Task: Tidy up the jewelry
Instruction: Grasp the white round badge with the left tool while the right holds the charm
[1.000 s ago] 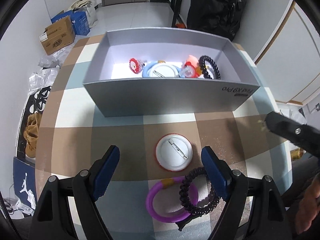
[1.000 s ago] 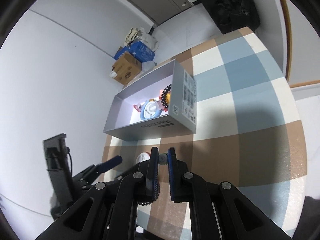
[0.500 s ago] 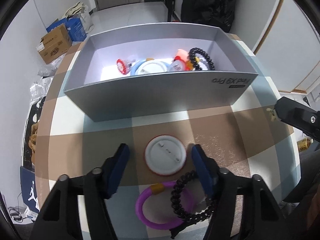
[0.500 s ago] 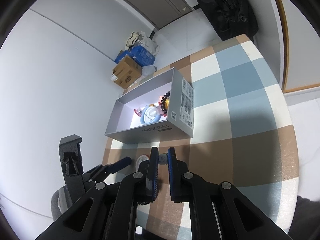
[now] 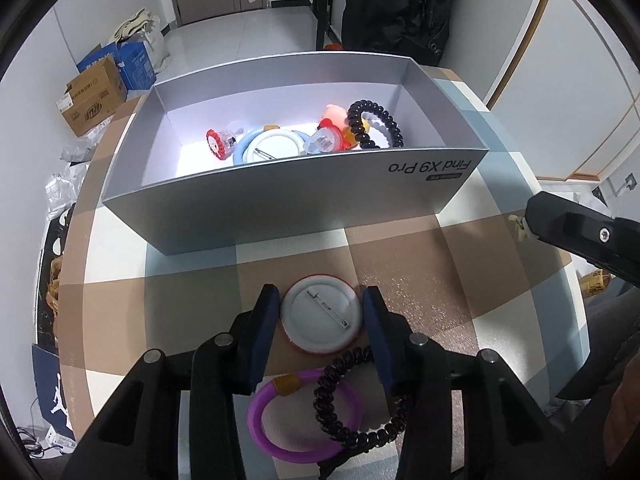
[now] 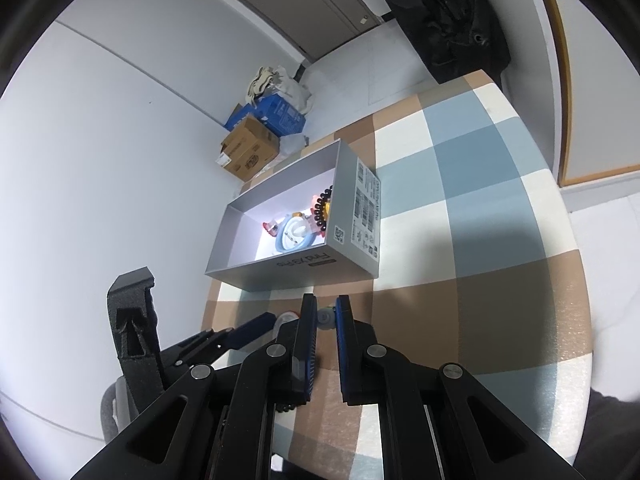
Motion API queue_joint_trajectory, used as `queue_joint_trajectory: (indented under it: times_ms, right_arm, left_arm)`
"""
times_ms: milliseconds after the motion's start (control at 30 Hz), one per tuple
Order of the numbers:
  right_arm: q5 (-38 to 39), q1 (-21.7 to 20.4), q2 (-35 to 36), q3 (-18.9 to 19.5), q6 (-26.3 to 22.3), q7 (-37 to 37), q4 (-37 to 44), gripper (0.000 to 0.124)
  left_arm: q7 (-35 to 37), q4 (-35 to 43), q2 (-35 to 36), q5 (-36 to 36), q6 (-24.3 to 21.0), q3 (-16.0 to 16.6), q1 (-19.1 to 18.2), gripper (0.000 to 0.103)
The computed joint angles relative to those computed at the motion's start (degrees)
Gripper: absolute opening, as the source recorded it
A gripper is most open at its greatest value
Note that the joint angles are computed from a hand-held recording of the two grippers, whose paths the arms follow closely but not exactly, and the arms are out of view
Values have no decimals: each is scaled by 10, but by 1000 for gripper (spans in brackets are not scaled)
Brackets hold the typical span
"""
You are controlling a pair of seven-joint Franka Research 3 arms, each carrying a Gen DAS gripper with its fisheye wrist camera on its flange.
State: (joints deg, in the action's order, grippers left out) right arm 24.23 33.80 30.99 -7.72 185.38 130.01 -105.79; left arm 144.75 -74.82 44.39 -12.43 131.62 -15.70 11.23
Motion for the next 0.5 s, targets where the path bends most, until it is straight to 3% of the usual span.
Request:
queue_joint_trajectory:
  times_ms: [367,500]
  right_arm:
    - [-19,42,15,-51,-19,21,22,9]
    - [-34,56,26,-72,-27,35,41,9]
  left_arm:
    - [-56,124,59,-24,-120,-3,3,37]
    - [-52,138,60,-47,-130,-13,11,37]
